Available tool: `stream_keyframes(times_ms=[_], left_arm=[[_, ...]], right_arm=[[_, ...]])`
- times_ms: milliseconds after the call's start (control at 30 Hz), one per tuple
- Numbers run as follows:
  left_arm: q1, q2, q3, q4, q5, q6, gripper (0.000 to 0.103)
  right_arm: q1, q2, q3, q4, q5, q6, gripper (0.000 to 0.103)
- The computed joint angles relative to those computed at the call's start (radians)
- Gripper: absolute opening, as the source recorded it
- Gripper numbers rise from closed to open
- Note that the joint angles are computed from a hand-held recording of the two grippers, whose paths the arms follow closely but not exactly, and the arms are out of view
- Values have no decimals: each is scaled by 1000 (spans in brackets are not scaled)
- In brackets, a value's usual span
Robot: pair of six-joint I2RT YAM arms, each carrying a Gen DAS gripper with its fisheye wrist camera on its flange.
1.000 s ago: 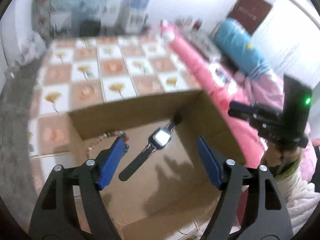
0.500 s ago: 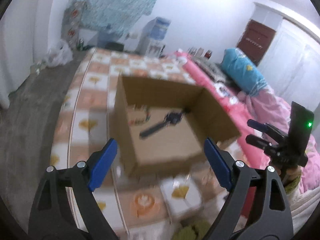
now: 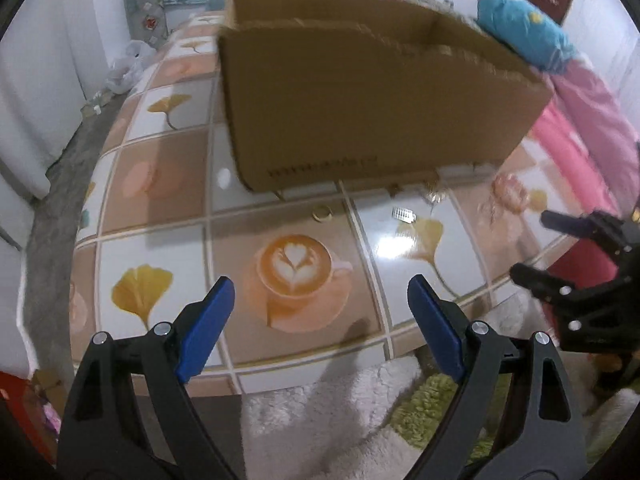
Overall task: Organize jewelry
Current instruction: 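Withdraw both tools from the box toward the pink bead bracelet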
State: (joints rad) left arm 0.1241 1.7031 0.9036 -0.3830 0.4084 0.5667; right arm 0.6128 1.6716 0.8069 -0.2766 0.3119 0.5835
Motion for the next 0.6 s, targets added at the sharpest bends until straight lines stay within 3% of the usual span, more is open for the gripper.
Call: stream_keyframes(times_ms=[167,233,400,600], left_arm=[[-37,-19,-52,45,-22,8,84],[-48,-23,-64,53,-36,12,84],[-96,-48,-140,167,-116,22,86],[-109,-58,-176,208,-139,24,93]], right_arm=[[26,-25,4,-37,95,20,83],[13,-34,0,-16,108,9,89],[15,-37,8,-3,129,15,93],[20,-23,20,-6,135,18,94]])
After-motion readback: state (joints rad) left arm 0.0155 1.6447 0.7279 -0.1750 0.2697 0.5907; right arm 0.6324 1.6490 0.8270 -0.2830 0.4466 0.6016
